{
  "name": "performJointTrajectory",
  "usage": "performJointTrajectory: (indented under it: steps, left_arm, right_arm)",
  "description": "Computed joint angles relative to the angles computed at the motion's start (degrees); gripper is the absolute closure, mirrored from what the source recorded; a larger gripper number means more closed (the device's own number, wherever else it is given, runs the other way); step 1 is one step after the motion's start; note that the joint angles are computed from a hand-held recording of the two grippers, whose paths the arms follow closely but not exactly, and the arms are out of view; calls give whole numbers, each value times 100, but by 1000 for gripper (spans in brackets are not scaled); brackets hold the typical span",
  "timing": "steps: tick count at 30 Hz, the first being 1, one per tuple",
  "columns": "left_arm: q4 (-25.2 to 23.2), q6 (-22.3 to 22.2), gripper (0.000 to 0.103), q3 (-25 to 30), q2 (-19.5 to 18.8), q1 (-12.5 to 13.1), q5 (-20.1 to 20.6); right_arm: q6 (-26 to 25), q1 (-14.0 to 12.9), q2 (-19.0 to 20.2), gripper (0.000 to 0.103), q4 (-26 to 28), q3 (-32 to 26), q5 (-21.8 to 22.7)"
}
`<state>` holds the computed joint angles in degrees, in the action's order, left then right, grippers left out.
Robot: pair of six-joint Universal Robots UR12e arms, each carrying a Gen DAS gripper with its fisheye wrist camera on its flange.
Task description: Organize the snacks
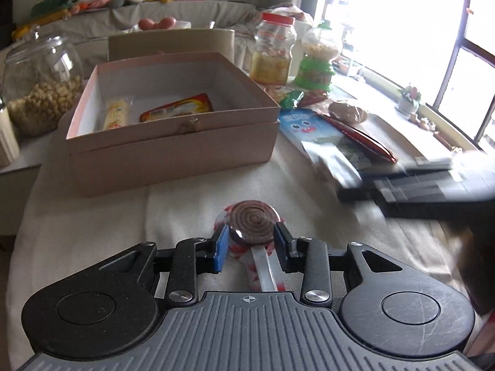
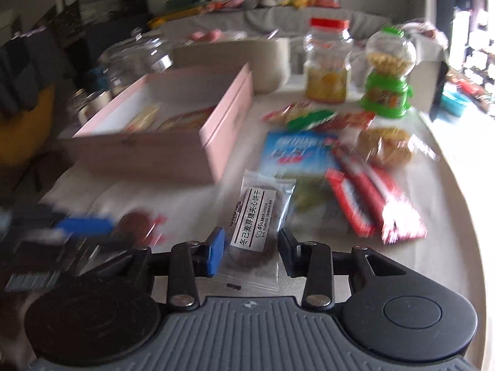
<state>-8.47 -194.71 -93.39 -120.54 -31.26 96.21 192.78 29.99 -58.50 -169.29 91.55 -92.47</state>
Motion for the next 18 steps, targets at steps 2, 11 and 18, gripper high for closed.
performJointTrajectory:
  steps: [2, 11, 18]
  left_arm:
    - [4, -25, 65, 20, -16, -3, 7]
    - [-120, -100, 65, 168, -90, -26, 33]
    - [-384, 319, 65, 149, -52, -103, 85]
  right_arm:
    - [-6, 38, -137, 65, -23, 207, 40]
    - [47, 254, -381, 58, -248, 698, -403]
    - [-142, 416, -288, 32, -479, 702, -740]
